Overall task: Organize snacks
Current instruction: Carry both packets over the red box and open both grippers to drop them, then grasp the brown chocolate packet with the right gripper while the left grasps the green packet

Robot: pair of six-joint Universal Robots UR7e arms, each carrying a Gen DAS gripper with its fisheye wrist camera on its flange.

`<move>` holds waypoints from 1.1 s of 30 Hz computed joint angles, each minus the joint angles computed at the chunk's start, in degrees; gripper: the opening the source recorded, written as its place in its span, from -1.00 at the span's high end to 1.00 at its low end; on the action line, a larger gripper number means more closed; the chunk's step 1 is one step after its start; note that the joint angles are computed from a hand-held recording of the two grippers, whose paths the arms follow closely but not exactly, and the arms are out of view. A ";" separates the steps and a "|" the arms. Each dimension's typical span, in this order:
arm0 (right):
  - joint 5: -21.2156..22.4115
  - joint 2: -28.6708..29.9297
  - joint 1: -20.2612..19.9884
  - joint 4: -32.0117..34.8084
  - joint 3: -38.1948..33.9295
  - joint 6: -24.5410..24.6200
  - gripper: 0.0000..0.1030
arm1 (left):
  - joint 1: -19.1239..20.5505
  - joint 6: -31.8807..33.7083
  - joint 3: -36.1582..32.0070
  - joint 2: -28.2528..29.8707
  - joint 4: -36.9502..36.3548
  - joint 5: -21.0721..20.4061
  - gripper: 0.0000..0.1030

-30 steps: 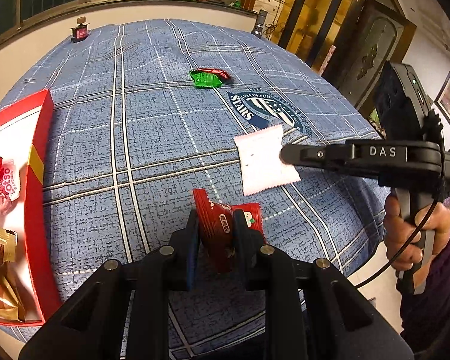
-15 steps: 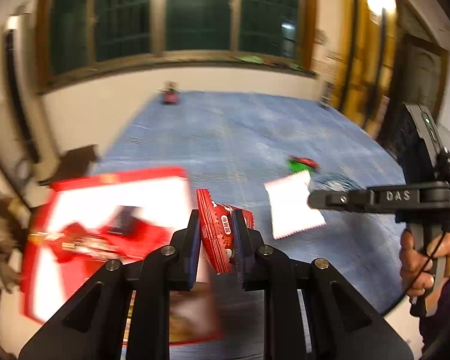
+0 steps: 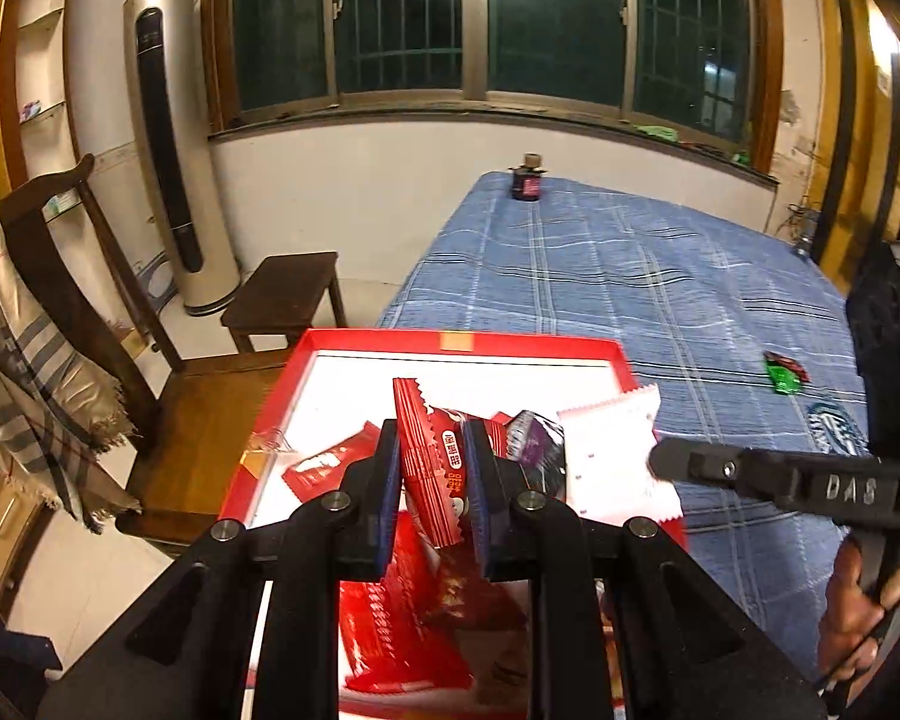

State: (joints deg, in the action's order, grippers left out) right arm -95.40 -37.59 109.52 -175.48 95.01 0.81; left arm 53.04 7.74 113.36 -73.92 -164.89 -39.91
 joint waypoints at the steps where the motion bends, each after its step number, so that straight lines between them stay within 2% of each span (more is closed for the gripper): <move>1: -1.21 0.56 0.34 0.15 -0.62 -0.64 0.85 | 0.25 0.42 -0.45 0.63 -0.38 0.29 0.66; 2: -2.48 0.98 0.65 0.01 -1.07 -1.23 0.84 | 0.17 0.32 -0.53 0.96 -0.32 0.76 0.66; 4: -4.16 1.12 1.00 -0.59 -1.22 -3.01 0.70 | 0.34 -0.22 -1.37 1.99 0.21 1.93 0.65; 5: -4.12 0.74 0.87 -0.87 -0.93 -3.41 0.46 | 0.42 -0.50 -1.74 2.47 0.44 2.44 0.63; 6: -3.67 0.00 0.48 -1.98 -0.18 -3.72 0.21 | 0.40 -0.65 -1.95 2.63 0.70 2.64 0.54; 8: -4.76 -1.17 0.18 -4.86 1.03 -4.25 0.08 | 0.17 -0.78 -2.02 2.95 0.82 2.77 0.19; 9: -6.71 -2.06 -0.10 -6.58 1.99 -5.08 0.08 | 0.05 -0.23 -1.85 3.08 -0.02 2.79 -0.03; 10: -8.30 -2.80 -0.44 -7.49 2.59 -5.74 0.08 | -0.22 0.81 -1.55 3.28 -1.62 2.93 -0.09; 13: -14.43 -6.34 -2.62 -9.41 5.25 -6.43 0.08 | -0.53 1.91 -1.74 3.60 -3.40 2.81 -0.09; 17: -21.84 -10.26 -5.67 -10.05 7.29 -7.26 0.07 | -0.82 -1.33 -3.15 3.03 0.68 -2.33 -0.10; 18: -24.38 -11.36 -6.57 -10.44 7.77 -8.23 0.07 | -1.01 -1.89 -3.64 3.21 1.93 -3.75 -0.11; 23: -30.18 -12.51 -8.83 -10.69 6.59 -14.34 0.05 | -2.96 -2.31 -5.70 6.35 5.09 -7.41 -0.12; 25: -30.90 -12.24 -9.97 -8.29 5.07 -15.76 0.06 | -3.91 -2.21 -6.72 8.16 6.72 -8.69 -0.12; 29: -30.58 -10.72 -11.59 0.63 1.03 -16.25 0.06 | -5.70 -3.25 -8.38 10.97 9.19 -8.98 -0.12; 31: -28.84 -10.42 -12.27 -0.17 0.90 -16.80 0.09 | -6.22 -3.81 -9.35 12.18 10.92 -9.64 -0.12; 32: -28.62 -10.32 -12.75 1.06 0.28 -16.61 0.13 | -6.52 -4.25 -9.82 12.67 11.91 -9.84 -0.12; 33: -28.93 -10.33 -13.10 2.72 -0.21 -15.57 0.27 | -6.72 -4.65 -10.41 13.31 12.97 -10.12 -0.12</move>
State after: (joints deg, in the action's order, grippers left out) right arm -124.33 -47.92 96.42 -172.76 94.80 -14.76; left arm 46.32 3.10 102.96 -60.62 -151.93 -50.03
